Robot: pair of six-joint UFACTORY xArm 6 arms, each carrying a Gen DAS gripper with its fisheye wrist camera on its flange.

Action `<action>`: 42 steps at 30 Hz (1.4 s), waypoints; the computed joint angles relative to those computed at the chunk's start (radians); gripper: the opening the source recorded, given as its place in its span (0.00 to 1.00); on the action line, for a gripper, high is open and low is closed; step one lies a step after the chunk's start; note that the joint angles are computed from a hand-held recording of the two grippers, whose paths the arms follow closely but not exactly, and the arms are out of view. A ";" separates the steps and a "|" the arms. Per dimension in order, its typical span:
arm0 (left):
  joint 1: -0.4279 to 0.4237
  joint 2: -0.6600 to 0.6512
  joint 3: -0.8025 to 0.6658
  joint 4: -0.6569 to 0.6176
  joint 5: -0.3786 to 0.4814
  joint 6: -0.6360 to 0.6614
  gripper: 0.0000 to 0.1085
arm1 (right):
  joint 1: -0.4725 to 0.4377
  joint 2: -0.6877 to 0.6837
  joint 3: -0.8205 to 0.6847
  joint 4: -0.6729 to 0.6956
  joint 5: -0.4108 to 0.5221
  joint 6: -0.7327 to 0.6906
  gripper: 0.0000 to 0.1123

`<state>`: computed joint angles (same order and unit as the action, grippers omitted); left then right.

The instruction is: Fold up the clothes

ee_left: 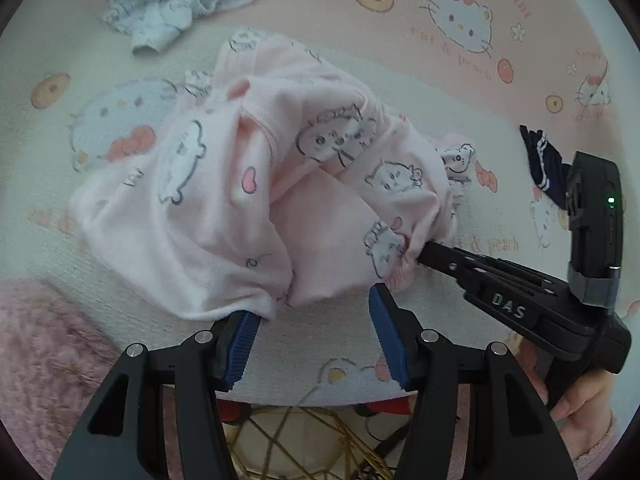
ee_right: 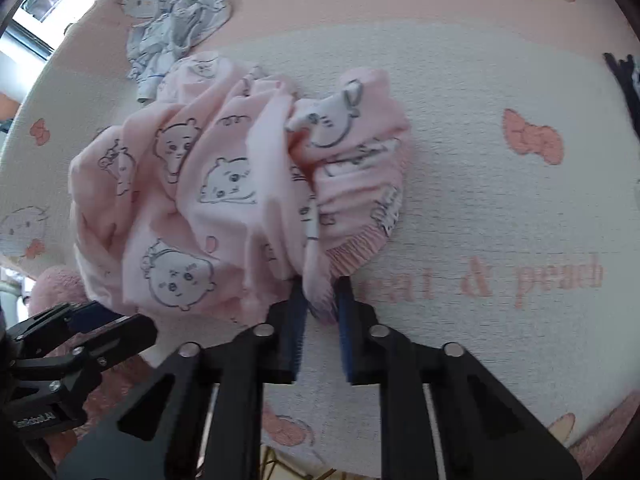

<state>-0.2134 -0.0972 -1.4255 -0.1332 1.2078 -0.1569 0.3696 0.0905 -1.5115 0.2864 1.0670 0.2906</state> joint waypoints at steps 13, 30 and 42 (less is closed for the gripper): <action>-0.086 -0.156 0.093 -0.114 -0.173 0.274 0.53 | 0.010 -0.158 -0.134 0.128 -0.158 -0.040 0.07; -0.128 -0.187 0.116 -0.455 -0.329 0.355 0.53 | 0.032 -0.359 -0.008 0.089 -0.210 0.072 0.07; -0.121 -0.117 -0.001 0.113 -0.251 0.020 0.15 | 0.015 -0.403 0.076 -0.035 -0.163 0.141 0.09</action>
<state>-0.3346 -0.2141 -1.4267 -0.0203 0.9568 -0.1364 0.3851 -0.3123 -1.4356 0.2517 0.9045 0.4319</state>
